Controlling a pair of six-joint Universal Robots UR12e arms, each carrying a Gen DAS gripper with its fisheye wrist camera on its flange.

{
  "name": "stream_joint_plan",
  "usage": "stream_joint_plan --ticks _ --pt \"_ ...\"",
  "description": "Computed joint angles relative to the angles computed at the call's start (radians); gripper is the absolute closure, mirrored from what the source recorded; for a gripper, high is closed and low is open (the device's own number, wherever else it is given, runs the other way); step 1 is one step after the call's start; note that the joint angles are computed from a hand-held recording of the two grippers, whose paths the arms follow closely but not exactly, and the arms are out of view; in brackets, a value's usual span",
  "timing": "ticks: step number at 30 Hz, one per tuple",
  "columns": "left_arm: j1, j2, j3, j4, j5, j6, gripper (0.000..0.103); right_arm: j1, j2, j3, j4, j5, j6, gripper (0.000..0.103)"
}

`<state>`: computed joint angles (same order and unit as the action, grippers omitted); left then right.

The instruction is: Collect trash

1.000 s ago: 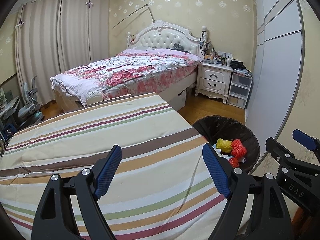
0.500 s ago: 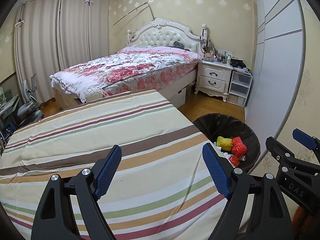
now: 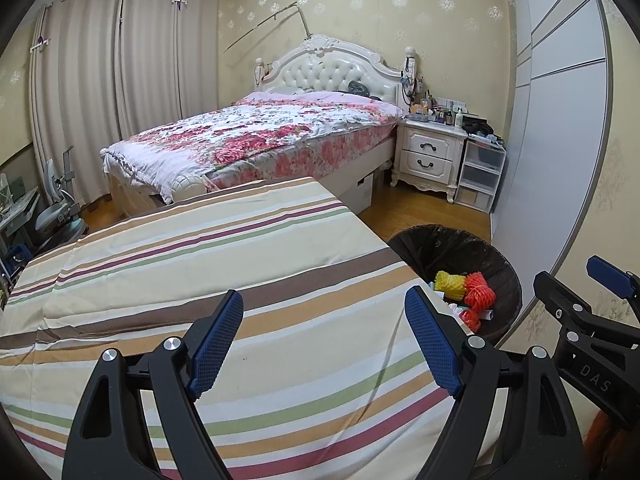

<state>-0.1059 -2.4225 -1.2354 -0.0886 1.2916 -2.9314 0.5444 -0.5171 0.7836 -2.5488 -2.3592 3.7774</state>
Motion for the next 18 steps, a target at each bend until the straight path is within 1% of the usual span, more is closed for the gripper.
stream_joint_plan --ticks 18 --pt "0.002 -0.001 -0.009 0.0 0.002 -0.003 0.023 0.0 -0.001 0.004 0.002 0.004 0.001 0.025"
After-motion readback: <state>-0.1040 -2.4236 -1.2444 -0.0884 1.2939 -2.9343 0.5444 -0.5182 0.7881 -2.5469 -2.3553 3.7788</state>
